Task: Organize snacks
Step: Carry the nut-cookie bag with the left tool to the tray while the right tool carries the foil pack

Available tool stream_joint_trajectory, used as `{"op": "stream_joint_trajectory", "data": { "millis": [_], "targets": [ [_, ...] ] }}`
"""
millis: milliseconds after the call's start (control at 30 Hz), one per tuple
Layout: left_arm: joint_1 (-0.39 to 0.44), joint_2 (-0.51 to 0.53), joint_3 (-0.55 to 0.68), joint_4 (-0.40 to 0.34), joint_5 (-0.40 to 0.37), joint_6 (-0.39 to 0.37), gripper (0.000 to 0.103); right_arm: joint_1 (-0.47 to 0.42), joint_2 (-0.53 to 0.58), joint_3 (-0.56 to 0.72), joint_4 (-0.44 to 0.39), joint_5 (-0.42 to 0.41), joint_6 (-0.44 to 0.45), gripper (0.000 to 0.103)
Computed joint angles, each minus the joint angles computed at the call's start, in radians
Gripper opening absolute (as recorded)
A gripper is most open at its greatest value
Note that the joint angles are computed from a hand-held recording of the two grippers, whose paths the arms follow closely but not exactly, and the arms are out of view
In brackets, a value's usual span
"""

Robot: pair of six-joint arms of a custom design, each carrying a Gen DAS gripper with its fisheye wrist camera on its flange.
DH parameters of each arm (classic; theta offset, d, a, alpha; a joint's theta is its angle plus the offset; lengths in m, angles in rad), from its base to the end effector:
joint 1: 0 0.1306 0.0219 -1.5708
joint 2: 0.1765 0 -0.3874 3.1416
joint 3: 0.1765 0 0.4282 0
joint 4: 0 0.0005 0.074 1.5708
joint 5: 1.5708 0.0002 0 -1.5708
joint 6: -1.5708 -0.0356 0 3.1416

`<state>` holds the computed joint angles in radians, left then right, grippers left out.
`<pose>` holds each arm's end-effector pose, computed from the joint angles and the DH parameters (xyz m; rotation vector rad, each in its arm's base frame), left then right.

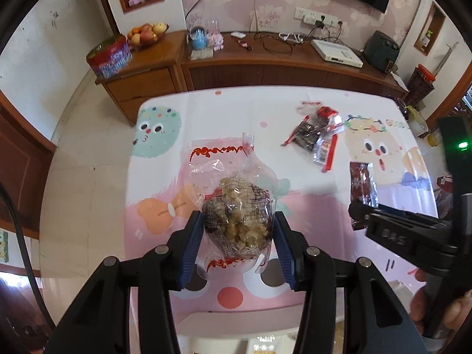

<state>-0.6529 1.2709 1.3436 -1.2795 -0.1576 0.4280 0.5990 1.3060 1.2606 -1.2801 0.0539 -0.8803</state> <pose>0.3526 -0.2632 0.4441 0.2688 2.7358 -0.0742 0.3663 0.2472 0.3907 0.4188 2.8884 0.1844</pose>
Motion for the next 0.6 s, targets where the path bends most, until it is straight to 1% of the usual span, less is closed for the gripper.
{"op": "stream_joint_trajectory", "data": {
  "millis": [133, 300, 500, 600],
  "targets": [
    [-0.038, -0.048, 0.017, -0.018, -0.034, 0.013, 0.046, 0.016, -0.097, -0.008, -0.005, 0.02, 0.011, 0.036],
    [-0.108, -0.105, 0.055, -0.051, -0.074, 0.049, 0.046, 0.077, -0.2, -0.007, -0.021, 0.065, -0.007, 0.036],
    [-0.222, -0.175, 0.087, -0.104, -0.138, 0.111, 0.046, 0.183, -0.32, -0.004, -0.075, 0.139, -0.049, 0.036],
    [-0.275, -0.214, 0.086, -0.14, -0.159, 0.159, 0.046, 0.249, -0.368, 0.001, -0.116, 0.183, -0.08, 0.036]
  ]
}}
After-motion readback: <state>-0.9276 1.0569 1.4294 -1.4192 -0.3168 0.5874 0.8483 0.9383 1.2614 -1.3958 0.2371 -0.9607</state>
